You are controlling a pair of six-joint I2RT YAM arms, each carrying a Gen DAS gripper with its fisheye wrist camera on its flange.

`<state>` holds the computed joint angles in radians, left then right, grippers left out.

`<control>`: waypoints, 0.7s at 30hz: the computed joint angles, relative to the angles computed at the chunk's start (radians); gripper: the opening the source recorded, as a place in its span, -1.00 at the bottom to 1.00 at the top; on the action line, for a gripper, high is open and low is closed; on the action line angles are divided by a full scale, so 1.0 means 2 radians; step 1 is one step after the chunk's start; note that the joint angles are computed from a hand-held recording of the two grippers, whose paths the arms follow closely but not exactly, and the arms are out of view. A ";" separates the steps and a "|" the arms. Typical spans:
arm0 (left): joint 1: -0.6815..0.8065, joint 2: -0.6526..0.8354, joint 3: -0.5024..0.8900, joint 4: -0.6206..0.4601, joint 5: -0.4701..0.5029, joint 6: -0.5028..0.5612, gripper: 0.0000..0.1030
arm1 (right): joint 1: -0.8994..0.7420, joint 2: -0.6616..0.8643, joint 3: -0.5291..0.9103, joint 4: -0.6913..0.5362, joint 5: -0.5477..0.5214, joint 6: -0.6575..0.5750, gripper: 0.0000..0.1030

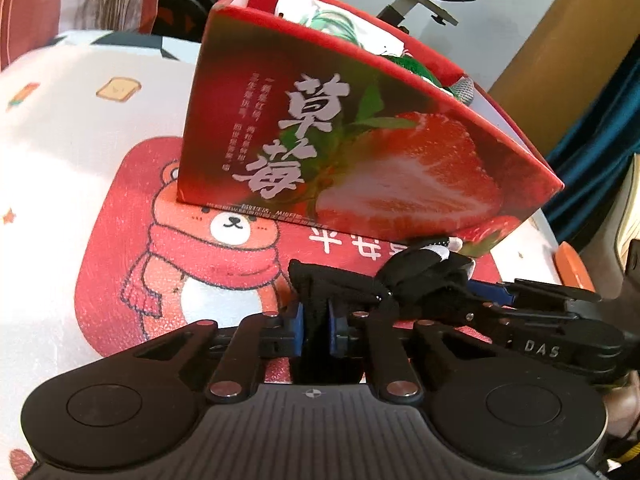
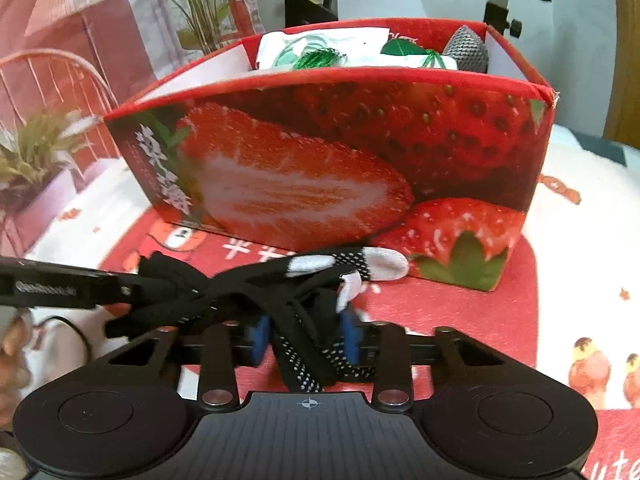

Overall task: Organize soft objects
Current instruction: 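Close both tools on the black gloves, then lift the gloves with both tools and carry them over the box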

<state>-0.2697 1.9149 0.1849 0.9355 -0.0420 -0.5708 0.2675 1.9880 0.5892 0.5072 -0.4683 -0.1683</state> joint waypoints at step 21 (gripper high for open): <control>-0.016 -0.285 -0.048 -0.178 -0.053 0.007 -0.78 | 0.000 -0.162 -0.065 -0.013 -0.041 0.000 -0.63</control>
